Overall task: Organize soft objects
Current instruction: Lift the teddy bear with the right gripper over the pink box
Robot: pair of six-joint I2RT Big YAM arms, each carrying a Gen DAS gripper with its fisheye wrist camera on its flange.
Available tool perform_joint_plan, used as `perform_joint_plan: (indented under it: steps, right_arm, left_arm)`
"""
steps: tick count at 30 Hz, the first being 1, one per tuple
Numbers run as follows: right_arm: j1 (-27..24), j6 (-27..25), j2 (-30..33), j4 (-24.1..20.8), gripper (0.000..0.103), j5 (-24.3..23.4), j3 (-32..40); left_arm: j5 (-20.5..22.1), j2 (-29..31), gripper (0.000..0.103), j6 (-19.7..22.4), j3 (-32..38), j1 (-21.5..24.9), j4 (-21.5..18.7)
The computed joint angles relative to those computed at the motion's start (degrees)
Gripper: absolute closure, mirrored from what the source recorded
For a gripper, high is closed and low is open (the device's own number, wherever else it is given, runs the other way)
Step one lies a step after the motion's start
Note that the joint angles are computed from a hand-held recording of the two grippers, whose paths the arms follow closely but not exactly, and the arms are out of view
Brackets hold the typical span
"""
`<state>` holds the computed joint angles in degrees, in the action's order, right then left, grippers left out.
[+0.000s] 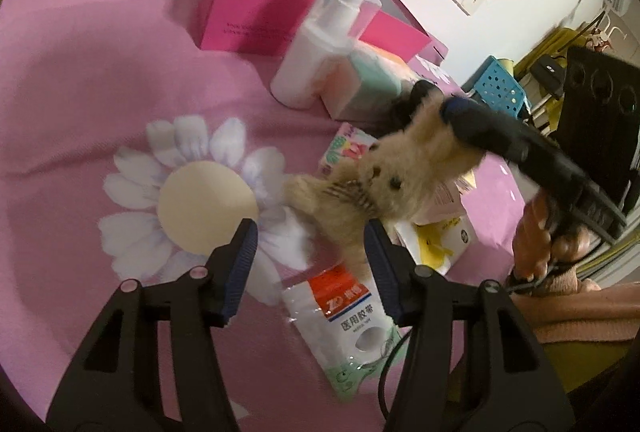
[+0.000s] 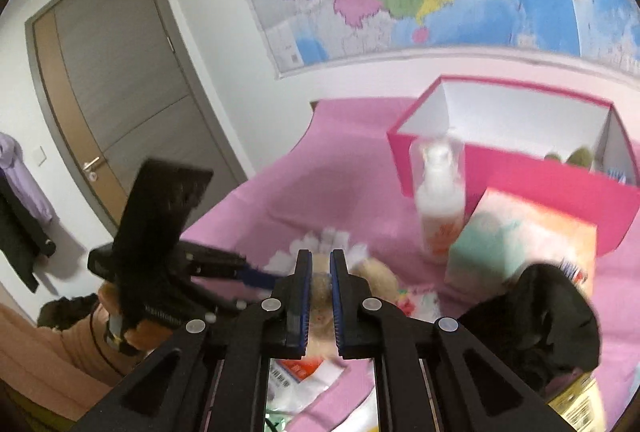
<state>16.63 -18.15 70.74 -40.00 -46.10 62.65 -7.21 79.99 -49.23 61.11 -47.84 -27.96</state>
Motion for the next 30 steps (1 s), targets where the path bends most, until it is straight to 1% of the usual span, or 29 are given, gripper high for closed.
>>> perform_joint_plan:
  steps: [5,7,8,9,12,15,16,18,20,21,23,24,25,26,28,30]
  right_arm:
    - [-1.42,0.88,1.21,-0.30,0.095,0.66,0.26]
    - [-2.56,1.01,1.24,-0.74,0.095,1.05,0.02]
    - [-2.84,1.09,1.57,-1.05,0.095,1.11,0.33]
    - [-3.49,0.80,1.81,-1.78,0.095,0.80,0.41]
    - [-5.26,0.15,2.61,-3.65,0.094,0.38,0.57]
    - [-5.88,-1.12,3.78,-6.14,0.092,-1.12,1.06]
    - [-5.99,-1.72,4.28,-7.40,0.091,-1.71,1.31]
    - [-6.09,-2.28,4.98,-8.89,0.087,-2.38,1.68]
    - [-6.13,-3.00,5.72,-10.52,0.070,-2.54,2.08]
    - [-6.02,-3.12,5.80,-10.74,0.068,-2.39,1.98]
    - [-5.88,-4.07,5.95,-11.67,0.066,-2.26,1.63]
    - [-5.83,-4.59,6.16,-12.12,0.066,-2.40,1.67]
    - [-5.88,-4.32,5.75,-11.08,0.069,-2.63,0.95]
    - [-5.92,-4.78,5.45,-10.98,0.072,-2.76,0.60]
    - [-5.62,-5.88,5.10,-11.12,0.085,-2.50,0.47]
    - [-5.55,-6.22,4.12,-10.40,0.091,-1.58,0.12]
  left_arm:
    - [2.51,1.09,0.046,0.37,0.38,-0.27,1.64]
    - [3.34,1.44,0.046,0.77,0.44,-0.72,3.05]
    - [3.85,1.50,0.044,0.78,0.34,-0.82,3.69]
    - [4.34,1.47,0.040,0.66,0.12,-0.89,4.24]
    - [5.24,1.86,0.040,0.09,-0.23,-1.08,5.57]
    - [5.61,2.49,0.040,-0.52,0.09,-1.35,5.90]
    - [5.06,2.61,0.040,-0.68,0.33,-1.42,5.73]
    - [4.17,2.70,0.040,-0.48,0.69,-1.44,5.67]
    - [4.19,2.67,0.045,-0.02,1.07,-1.10,5.32]
    - [4.23,2.81,0.048,0.07,1.33,-1.03,4.91]
    - [4.00,3.27,0.048,0.05,1.97,-1.04,3.81]
    - [3.84,3.68,0.049,-0.02,2.55,-1.05,3.09]
    - [4.08,3.76,0.049,-0.11,2.55,-0.93,2.79]
    - [4.32,3.81,0.050,-0.33,2.49,-0.87,2.99]
    - [4.17,3.44,0.050,-0.55,2.15,-0.90,3.13]
    - [3.52,3.14,0.051,-0.37,2.23,-1.01,2.49]
